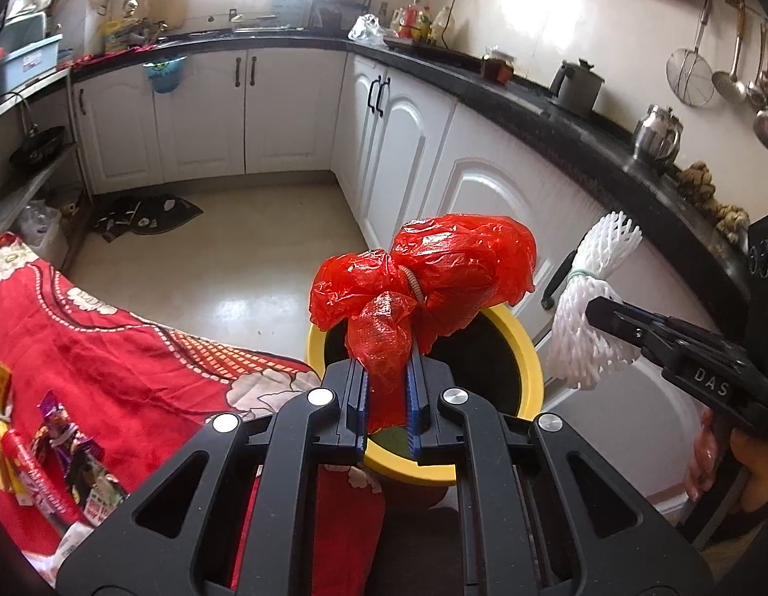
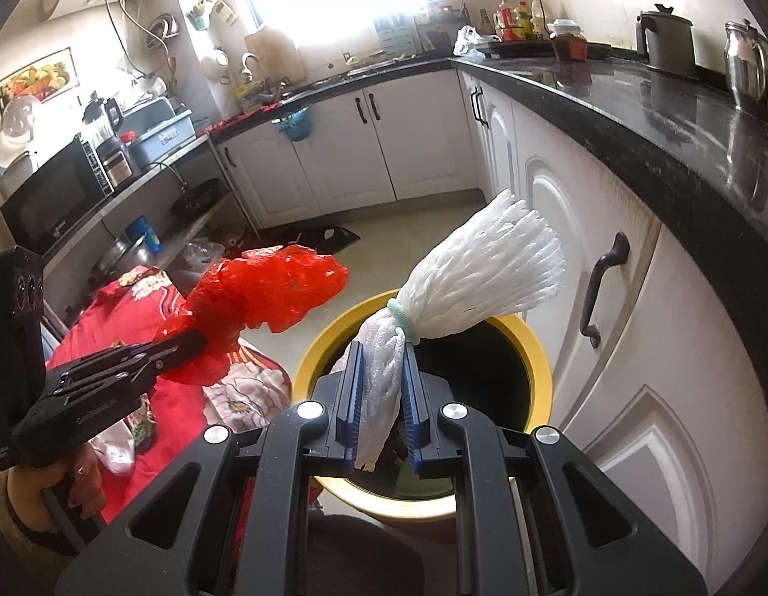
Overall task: Collect trash
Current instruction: 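Open the left tool over the bin while the right tool releases the foam net inside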
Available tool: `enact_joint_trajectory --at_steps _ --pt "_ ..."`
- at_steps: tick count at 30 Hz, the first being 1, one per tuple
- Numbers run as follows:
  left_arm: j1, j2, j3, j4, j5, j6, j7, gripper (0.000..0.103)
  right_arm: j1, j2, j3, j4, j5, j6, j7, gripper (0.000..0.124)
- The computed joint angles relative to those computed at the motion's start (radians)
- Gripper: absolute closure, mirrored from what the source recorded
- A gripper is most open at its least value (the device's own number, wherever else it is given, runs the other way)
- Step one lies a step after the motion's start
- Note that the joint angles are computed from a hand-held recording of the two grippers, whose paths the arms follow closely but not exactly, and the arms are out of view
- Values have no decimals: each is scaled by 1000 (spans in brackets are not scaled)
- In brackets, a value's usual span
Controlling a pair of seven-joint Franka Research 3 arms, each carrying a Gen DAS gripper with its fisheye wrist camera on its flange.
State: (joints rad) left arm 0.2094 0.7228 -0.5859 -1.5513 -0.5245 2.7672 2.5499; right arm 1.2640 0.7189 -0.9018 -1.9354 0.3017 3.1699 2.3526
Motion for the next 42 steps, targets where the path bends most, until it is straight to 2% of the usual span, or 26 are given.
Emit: enact_joint_trajectory --at_steps 9,24,28,30,35,37,42 --pt "-76 46 58 50 92 -13 -89 96 -86 -13 86 15 -36 -23 5 109" --pt "-149 131 116 161 223 -84 -233 96 -273 -22 271 67 -139 -46 17 108" --pt "-151 144 119 176 236 -98 -252 95 -288 -14 285 78 -156 -56 32 106" --pt "-154 146 124 178 241 -100 -264 91 -296 -13 291 83 -163 -59 42 102" --pt "-159 150 132 187 253 -99 -292 73 -284 -14 273 70 -176 -57 81 91" --pt "-154 147 130 179 255 -92 -295 70 -285 -11 271 79 -180 -63 89 89" --pt "-138 136 121 160 256 -73 -297 56 -266 -13 249 67 -186 -52 114 73"
